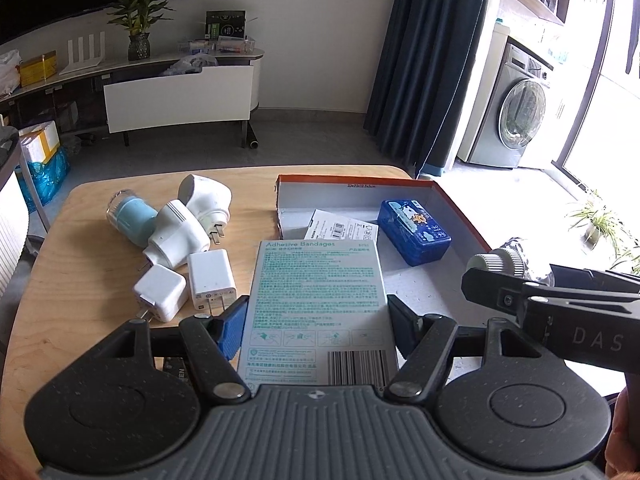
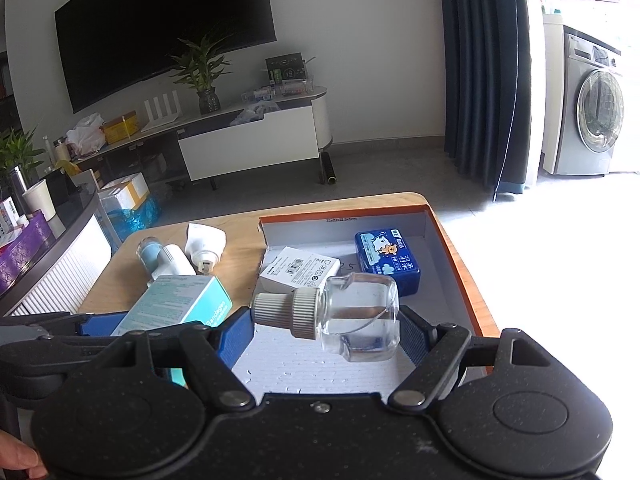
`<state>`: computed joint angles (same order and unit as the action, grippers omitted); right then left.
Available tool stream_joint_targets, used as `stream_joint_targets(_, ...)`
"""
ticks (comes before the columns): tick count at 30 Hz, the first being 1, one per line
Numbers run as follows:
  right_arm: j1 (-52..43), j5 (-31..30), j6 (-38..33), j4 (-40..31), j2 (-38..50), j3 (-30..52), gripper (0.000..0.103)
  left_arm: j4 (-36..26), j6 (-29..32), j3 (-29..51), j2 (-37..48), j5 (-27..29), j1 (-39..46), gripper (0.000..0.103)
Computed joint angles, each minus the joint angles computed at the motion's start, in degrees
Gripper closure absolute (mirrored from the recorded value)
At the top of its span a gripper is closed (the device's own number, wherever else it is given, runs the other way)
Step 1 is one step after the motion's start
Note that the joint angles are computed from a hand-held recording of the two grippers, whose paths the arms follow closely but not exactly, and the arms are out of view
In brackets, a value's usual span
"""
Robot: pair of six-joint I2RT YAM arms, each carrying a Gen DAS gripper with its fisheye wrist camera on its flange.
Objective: Organize rigid objects
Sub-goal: 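Carry glass bottle and bandage box toward the orange-rimmed lid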
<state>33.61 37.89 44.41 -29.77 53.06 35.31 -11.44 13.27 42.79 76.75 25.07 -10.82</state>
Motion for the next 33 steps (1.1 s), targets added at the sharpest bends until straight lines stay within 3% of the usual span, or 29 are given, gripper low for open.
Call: stream_joint_targets(33,-6.5,-1.6,-2.8,0.6,-5.1,-2.8,0.012,2.5,-1.7,-0.2,1.2,-3.1,-7.1,0.031)
